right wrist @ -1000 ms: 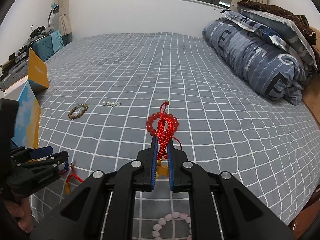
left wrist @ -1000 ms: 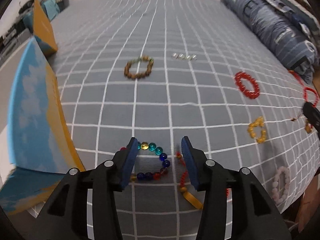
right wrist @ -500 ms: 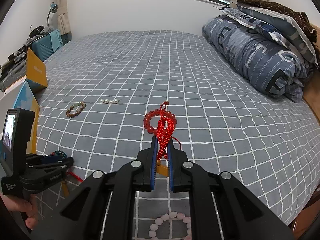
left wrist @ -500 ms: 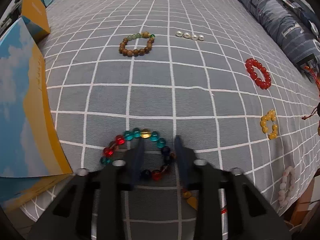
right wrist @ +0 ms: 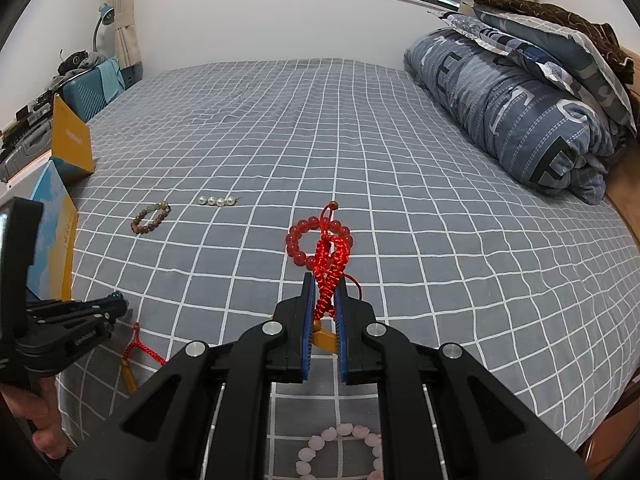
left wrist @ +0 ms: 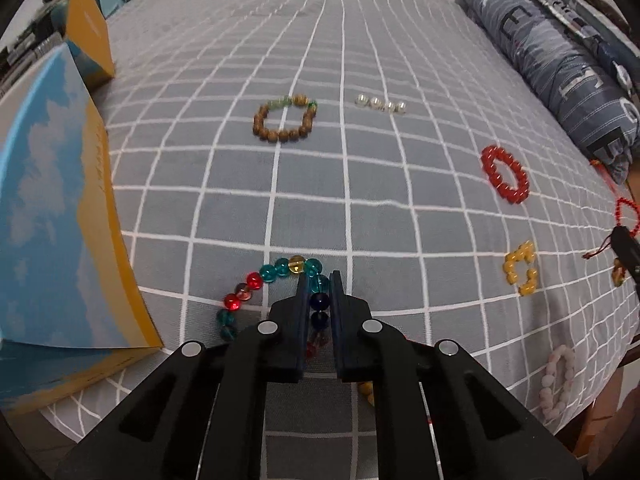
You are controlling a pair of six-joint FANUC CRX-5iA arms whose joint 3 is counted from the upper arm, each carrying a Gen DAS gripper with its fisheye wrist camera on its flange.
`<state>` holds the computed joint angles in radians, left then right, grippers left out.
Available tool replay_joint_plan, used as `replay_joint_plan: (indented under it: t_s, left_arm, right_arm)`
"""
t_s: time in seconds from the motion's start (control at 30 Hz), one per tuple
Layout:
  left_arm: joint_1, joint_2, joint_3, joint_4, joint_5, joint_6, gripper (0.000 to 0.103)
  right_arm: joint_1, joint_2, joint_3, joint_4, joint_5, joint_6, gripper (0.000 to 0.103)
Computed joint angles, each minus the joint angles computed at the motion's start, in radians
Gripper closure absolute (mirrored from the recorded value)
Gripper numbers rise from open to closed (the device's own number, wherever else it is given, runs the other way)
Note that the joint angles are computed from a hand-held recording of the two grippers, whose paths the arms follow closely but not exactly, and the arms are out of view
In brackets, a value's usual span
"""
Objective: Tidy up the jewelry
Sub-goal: 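Lift both bracelets and carry them toward the white cardboard box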
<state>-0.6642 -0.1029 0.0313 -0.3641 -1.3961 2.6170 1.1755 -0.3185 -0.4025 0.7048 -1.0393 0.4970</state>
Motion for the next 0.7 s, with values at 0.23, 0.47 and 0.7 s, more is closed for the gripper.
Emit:
replay_joint_plan:
  t_s: [0.23,0.47,0.7]
  left_arm:
    - [-0.074,0.006,0.059,-0.101,-0.039,0.043,0.094]
    - [-0.138,0.001,0.095,-0.191,-0.068,0.067,0.094]
    - [-0.236,0.015,0.156,-0.327,-0.14,0.11,0.094]
  right_arm:
    - [-0.001,0.0,0.0,-0.003,0.001,0.0,0.094]
    - [-0.001,-0.001,0.0,-0.003,0.001,0.0,0.094]
    - [0.0,-0.001,0.0,-0.004,0.004,-0.003,0.094]
